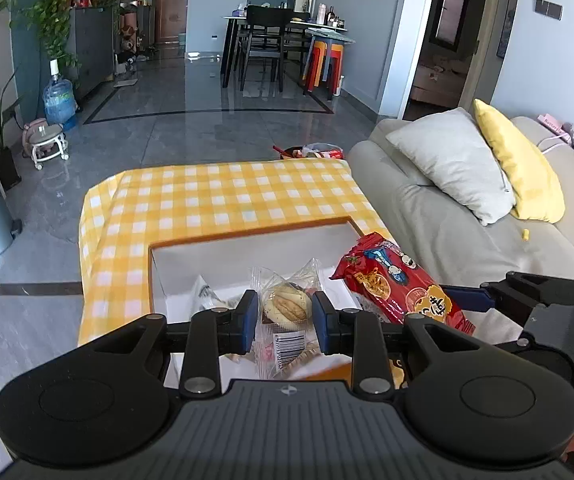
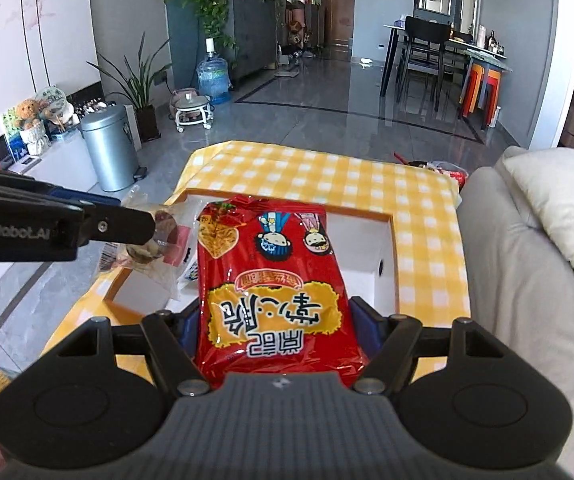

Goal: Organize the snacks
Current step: 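Lift both packets into the orange box and open both tools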

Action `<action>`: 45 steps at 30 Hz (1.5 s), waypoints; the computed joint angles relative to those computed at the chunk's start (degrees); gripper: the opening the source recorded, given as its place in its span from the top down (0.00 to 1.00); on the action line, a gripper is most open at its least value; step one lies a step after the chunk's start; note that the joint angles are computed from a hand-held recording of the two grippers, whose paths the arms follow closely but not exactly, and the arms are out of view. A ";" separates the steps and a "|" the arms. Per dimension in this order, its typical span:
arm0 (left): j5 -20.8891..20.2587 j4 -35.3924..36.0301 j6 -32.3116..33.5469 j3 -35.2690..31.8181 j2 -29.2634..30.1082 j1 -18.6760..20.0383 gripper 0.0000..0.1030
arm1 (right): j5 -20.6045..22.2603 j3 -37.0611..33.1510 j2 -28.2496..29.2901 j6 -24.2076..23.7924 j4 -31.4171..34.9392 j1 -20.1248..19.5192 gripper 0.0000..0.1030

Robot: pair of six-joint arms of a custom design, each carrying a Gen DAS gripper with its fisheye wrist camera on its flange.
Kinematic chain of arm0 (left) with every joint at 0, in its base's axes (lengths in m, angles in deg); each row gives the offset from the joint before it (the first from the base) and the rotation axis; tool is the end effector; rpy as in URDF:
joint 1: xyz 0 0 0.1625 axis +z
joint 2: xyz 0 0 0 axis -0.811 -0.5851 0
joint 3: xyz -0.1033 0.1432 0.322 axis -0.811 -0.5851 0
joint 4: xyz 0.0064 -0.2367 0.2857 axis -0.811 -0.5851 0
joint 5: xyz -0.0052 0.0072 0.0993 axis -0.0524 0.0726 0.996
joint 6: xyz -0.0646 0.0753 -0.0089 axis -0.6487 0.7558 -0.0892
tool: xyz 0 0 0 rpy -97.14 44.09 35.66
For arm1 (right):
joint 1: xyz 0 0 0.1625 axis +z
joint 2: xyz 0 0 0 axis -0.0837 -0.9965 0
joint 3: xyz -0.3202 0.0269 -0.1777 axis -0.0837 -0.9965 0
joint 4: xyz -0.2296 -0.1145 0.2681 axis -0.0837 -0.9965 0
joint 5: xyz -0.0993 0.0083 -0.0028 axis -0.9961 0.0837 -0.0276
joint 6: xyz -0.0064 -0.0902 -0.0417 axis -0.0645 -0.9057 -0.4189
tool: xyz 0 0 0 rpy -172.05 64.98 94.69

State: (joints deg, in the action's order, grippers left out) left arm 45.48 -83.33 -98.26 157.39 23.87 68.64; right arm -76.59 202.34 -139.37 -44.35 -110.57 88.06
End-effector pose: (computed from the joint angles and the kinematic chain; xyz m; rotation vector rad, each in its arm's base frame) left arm -0.4937 -0.3440 0.0111 0.5728 2.3562 -0.9123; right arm 0.0719 -0.3607 0.4371 0.8108 -2.3411 0.8092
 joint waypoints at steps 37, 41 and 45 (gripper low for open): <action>-14.39 11.77 9.01 -18.10 12.45 16.13 0.68 | -23.70 -11.61 35.26 -12.64 -17.86 -0.36 0.32; -14.11 12.03 7.92 -17.79 12.27 16.46 0.67 | -24.23 -11.58 35.88 -13.29 -18.87 0.00 0.32; -13.65 11.56 7.50 -17.25 12.26 16.41 0.66 | -24.13 -11.12 35.72 -13.96 -19.50 -0.05 0.32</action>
State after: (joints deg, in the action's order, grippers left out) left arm 31.82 -71.76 -90.76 140.14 36.13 85.05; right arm -100.72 191.22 -103.64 -58.30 -130.07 88.01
